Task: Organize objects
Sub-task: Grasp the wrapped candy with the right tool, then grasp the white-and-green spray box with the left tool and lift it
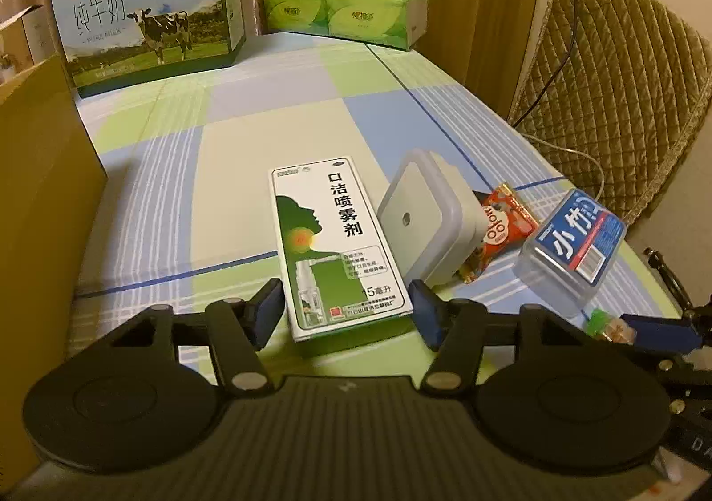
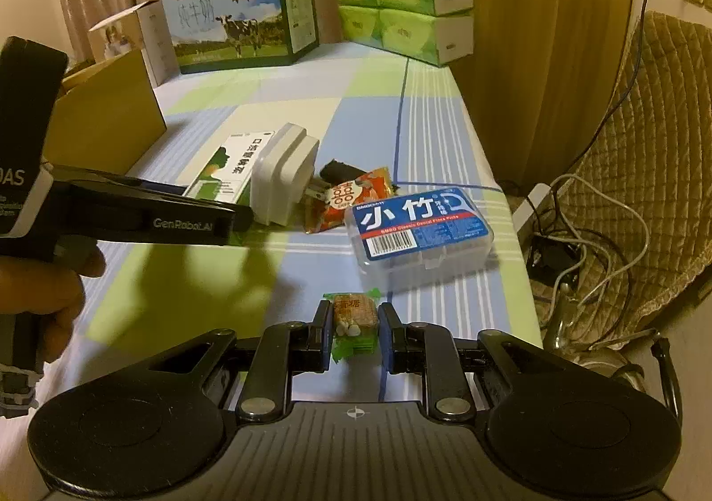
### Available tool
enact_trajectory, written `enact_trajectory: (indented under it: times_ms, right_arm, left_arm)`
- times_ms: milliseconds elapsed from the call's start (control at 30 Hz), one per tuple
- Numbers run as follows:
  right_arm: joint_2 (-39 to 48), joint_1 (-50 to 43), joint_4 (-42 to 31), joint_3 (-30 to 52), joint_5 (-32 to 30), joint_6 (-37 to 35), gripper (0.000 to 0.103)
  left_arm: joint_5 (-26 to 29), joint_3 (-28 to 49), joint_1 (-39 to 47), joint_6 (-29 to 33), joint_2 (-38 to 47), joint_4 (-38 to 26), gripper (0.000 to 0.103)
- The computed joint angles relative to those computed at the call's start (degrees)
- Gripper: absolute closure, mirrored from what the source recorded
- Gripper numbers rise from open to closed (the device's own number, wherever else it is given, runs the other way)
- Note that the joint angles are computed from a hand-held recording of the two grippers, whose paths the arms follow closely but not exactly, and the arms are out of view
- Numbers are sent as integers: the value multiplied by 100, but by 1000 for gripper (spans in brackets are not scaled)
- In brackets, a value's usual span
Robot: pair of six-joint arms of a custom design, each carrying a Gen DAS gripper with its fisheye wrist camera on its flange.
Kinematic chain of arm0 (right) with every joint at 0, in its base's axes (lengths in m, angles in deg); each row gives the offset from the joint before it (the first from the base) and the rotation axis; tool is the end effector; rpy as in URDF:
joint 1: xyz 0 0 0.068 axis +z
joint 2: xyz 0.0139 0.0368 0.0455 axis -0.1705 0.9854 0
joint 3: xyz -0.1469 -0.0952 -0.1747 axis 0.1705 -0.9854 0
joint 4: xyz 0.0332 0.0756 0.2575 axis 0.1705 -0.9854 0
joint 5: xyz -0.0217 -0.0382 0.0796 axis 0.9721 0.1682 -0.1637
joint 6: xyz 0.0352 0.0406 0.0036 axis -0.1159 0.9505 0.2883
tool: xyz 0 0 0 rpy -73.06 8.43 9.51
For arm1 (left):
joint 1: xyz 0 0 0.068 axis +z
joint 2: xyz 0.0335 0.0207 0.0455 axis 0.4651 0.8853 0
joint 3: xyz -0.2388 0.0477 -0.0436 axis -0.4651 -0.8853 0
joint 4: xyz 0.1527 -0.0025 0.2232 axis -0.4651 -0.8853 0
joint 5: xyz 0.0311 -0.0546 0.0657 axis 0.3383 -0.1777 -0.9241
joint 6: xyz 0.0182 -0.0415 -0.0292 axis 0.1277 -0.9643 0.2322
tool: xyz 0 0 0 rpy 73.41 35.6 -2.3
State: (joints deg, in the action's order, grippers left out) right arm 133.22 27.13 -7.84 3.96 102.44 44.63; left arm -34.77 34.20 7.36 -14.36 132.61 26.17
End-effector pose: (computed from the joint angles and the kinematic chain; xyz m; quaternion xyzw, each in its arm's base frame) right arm 0.1954 0.1252 0.0647 0.1267 0.9204 -0.0055 0.3698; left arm 0.3868 -0.1551 0.0650 0.3752 0.8501 -0.1444 0.3402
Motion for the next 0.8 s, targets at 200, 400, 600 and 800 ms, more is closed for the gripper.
enact_trajectory:
  times_ms: [200,400,600,800]
  right_arm:
    - [-160,95,-288,4,-29,286,85]
    - [-368,431,-676,28,-16,814,85]
    - [-304,778,-957,170,46,1132,85]
    - [-318,782,-1094,270,56,1124,85]
  left_arm:
    - [64,-605,325,414,-600,-280,52]
    - [374,-1950,984,1058,-1762,-500,52]
    - [506,-2337,1251,1444,-2221,-613,48]
    - [420,-1654,1020,1178,-1674,-765,45]
